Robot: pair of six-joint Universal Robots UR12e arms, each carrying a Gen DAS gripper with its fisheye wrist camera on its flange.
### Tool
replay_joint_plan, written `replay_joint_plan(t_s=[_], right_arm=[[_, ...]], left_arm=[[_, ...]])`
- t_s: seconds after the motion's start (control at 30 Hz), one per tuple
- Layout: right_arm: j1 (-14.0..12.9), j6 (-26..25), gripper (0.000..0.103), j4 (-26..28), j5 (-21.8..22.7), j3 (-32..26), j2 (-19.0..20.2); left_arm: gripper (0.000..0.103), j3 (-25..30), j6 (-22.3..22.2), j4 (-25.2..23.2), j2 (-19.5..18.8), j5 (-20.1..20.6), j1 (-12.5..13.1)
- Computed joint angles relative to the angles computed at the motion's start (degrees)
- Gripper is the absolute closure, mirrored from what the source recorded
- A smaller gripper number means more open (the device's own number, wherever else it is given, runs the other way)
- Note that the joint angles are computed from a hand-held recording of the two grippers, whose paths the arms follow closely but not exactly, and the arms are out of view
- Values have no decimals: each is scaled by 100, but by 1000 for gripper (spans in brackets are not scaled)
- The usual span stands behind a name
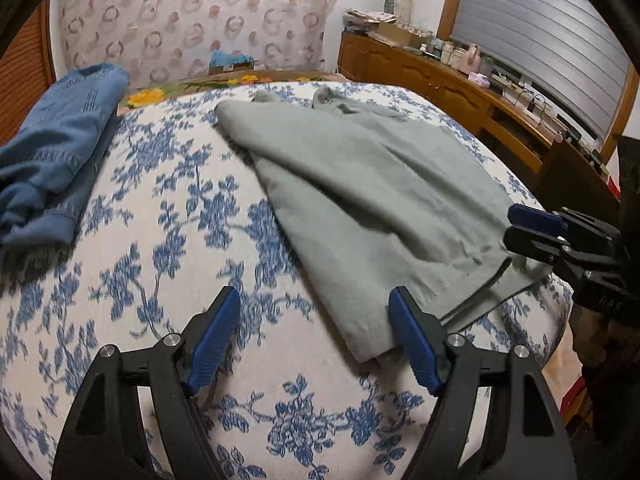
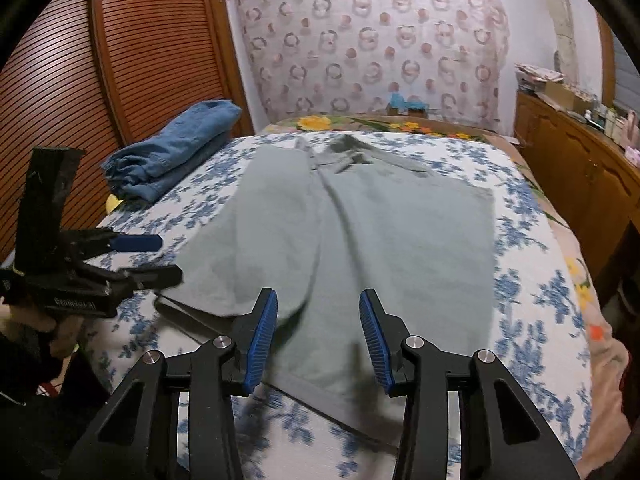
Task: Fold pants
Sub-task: 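Lower the right tool onto the pants edge and close on it, then lift the held fabric with the right tool and fold it over, then open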
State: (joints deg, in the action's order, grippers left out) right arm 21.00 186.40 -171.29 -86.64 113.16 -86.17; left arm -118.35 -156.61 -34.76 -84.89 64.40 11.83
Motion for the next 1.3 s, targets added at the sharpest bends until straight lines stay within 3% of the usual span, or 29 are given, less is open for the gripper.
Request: replay_joint_plan(t_s=[0.5, 0.63, 0.8, 0.9, 1.13, 1.3], right_arm=[[-35, -146, 62, 402, 191, -386, 375], [-48, -162, 72, 520, 245, -469, 444], [20, -211, 93, 563, 215, -550, 487], [60, -270, 100, 383, 113, -532, 479], [122, -363, 101, -533, -222, -355, 339], [175, -495, 101, -882, -516, -244, 238]], left_arm=[[25, -162, 45, 206, 42, -150, 108], [25, -164, 61, 230, 43, -118, 97], [25, -168, 57, 242, 52, -100, 84], [25, -136, 13, 121, 56, -205, 118], [25, -159, -46, 232, 135, -406, 122], [25, -117, -38, 288, 123, -446, 88]])
